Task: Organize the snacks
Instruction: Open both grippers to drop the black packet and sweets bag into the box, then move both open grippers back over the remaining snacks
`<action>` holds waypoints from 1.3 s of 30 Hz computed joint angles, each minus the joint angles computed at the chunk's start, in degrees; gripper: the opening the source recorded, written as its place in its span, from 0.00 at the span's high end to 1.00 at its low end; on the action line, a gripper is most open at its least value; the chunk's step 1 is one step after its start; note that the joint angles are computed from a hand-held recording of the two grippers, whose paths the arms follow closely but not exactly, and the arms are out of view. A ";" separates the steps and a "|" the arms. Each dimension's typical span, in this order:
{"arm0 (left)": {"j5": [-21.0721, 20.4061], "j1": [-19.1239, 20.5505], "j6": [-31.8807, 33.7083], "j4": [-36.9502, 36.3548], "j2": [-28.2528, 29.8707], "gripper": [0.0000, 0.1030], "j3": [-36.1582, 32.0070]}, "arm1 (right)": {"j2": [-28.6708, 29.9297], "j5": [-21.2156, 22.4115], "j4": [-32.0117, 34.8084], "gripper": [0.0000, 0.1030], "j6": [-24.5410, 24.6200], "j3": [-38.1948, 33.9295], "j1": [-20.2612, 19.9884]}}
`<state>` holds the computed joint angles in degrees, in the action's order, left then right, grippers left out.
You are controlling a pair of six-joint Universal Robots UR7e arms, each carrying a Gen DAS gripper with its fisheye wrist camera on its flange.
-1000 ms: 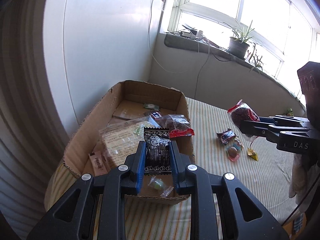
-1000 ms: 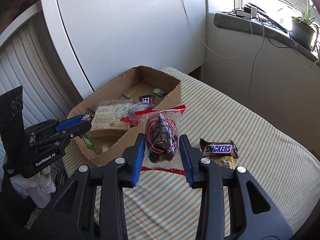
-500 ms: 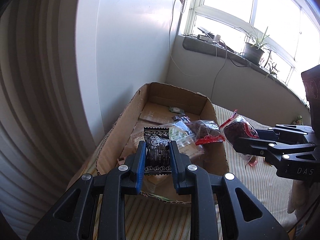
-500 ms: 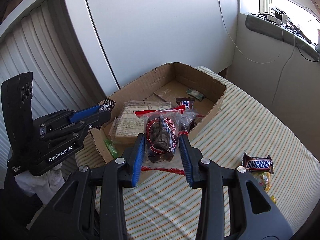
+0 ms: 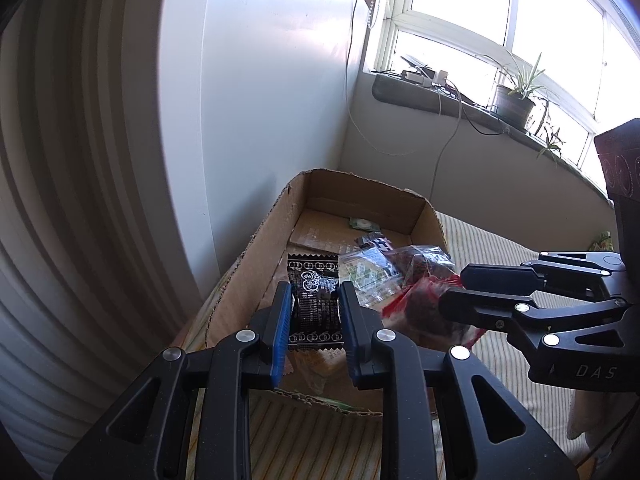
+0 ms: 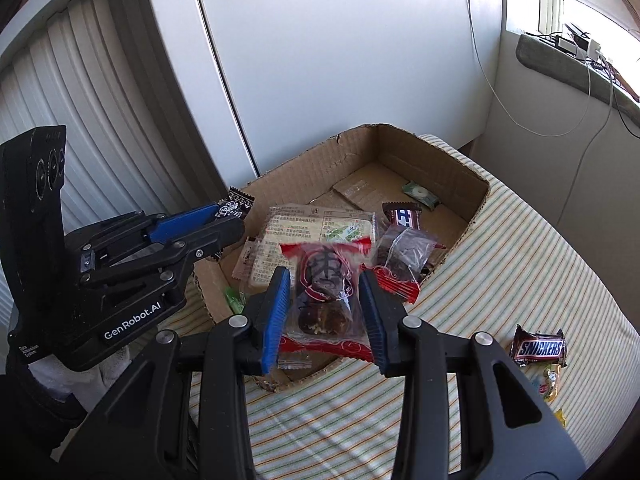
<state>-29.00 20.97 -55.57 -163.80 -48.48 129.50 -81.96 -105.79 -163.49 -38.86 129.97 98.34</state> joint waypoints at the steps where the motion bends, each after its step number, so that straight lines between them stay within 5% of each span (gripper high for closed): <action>1: 0.00 -0.02 0.01 -0.02 -0.05 0.78 0.03 | 0.06 0.02 0.07 0.64 0.13 -0.14 0.05; 5: 0.44 -0.23 -0.92 1.52 -0.21 0.76 -0.15 | 0.07 -0.25 -0.50 0.57 0.28 -0.26 0.20; 7: 0.78 -0.23 -1.14 2.10 -0.05 0.70 -0.39 | 0.06 -0.52 -2.02 0.40 -0.02 0.04 0.17; 10: 0.94 -0.35 -1.47 2.69 -0.02 0.69 -0.53 | -0.67 -0.80 -3.44 0.32 -0.65 0.63 0.11; 17: 1.54 -1.00 -2.86 4.94 0.46 0.40 -1.52 | -2.48 -2.07 -4.68 0.29 -1.71 1.24 -0.47; 27: 1.18 -1.97 -1.92 4.33 2.16 0.39 -3.27 | -7.63 -1.70 -3.98 0.29 -2.10 2.19 -3.02; 39: -1.07 -3.37 5.91 -3.75 7.58 0.39 -7.32 | -16.42 0.40 -0.79 0.29 -3.68 2.19 -11.07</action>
<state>-30.07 17.60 -49.66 -167.55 -40.90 122.18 -98.38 -105.40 -164.27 -42.53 132.16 87.27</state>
